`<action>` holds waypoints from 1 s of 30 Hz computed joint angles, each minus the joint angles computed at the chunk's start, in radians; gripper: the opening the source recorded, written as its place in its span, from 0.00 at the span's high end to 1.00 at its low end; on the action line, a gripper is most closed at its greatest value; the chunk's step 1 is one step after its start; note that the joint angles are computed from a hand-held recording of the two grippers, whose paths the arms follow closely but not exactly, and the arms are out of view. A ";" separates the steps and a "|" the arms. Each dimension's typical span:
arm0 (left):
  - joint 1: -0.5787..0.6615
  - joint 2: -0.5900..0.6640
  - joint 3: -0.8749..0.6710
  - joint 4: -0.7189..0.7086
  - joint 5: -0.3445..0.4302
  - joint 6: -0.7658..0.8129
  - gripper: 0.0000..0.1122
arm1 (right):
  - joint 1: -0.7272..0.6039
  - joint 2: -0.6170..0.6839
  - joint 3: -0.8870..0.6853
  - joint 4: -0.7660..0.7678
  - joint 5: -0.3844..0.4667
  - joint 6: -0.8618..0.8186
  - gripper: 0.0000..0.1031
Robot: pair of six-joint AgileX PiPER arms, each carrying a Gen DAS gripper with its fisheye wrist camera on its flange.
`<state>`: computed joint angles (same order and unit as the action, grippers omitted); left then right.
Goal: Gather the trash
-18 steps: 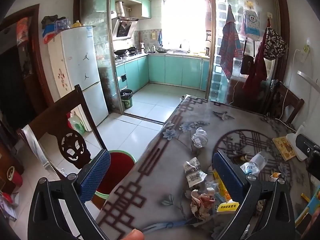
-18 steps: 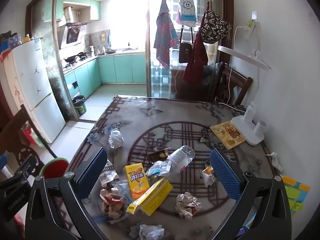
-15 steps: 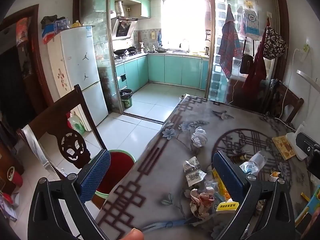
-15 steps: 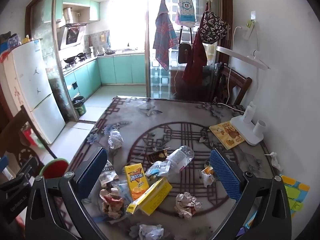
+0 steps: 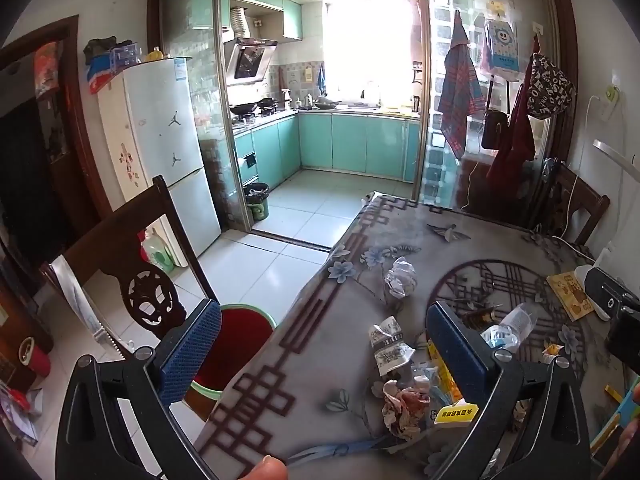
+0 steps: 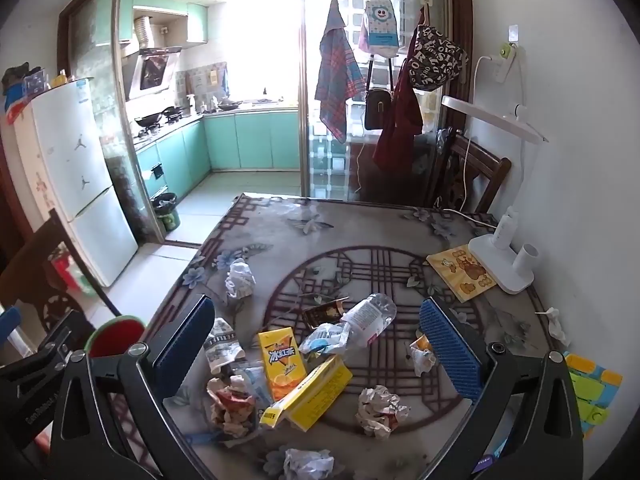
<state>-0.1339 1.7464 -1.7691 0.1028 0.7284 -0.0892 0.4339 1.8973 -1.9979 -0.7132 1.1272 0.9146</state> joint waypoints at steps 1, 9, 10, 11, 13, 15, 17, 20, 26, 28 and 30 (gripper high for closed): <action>-0.001 -0.001 0.000 0.003 -0.002 -0.001 0.08 | 0.000 0.000 0.004 -0.002 -0.002 0.002 0.00; -0.009 -0.019 -0.006 0.009 0.004 -0.003 0.08 | 0.004 0.007 -0.015 -0.009 0.006 -0.001 0.00; -0.011 -0.021 -0.008 0.010 0.006 -0.003 0.08 | 0.005 0.006 -0.015 -0.013 0.006 0.000 0.00; -0.011 -0.023 -0.009 0.009 0.006 -0.003 0.08 | 0.007 0.005 -0.016 -0.016 0.005 0.000 0.00; -0.012 -0.029 -0.008 0.010 0.005 -0.003 0.08 | 0.011 -0.006 -0.006 -0.023 0.000 0.001 0.00; -0.012 -0.034 -0.009 0.008 0.007 0.000 0.08 | 0.015 -0.013 0.003 -0.030 -0.005 0.002 0.00; -0.012 -0.037 -0.015 0.010 0.015 0.002 0.08 | 0.020 -0.019 0.005 -0.033 -0.007 0.001 0.00; -0.016 -0.043 -0.017 0.014 0.016 -0.005 0.08 | 0.024 -0.024 0.011 -0.036 -0.011 0.002 0.00; -0.011 -0.066 -0.016 -0.001 0.021 0.013 0.08 | 0.032 -0.031 0.005 -0.032 -0.003 0.002 0.00; -0.011 -0.073 -0.014 -0.007 0.024 0.020 0.08 | 0.035 -0.033 0.000 -0.033 0.001 -0.001 0.00; -0.010 -0.078 -0.017 -0.013 0.030 0.027 0.08 | 0.039 -0.032 -0.010 -0.036 0.007 -0.004 0.00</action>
<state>-0.1437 1.6684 -1.7860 0.0897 0.7585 -0.0623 0.4729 1.8653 -2.0079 -0.7490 1.1344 0.9107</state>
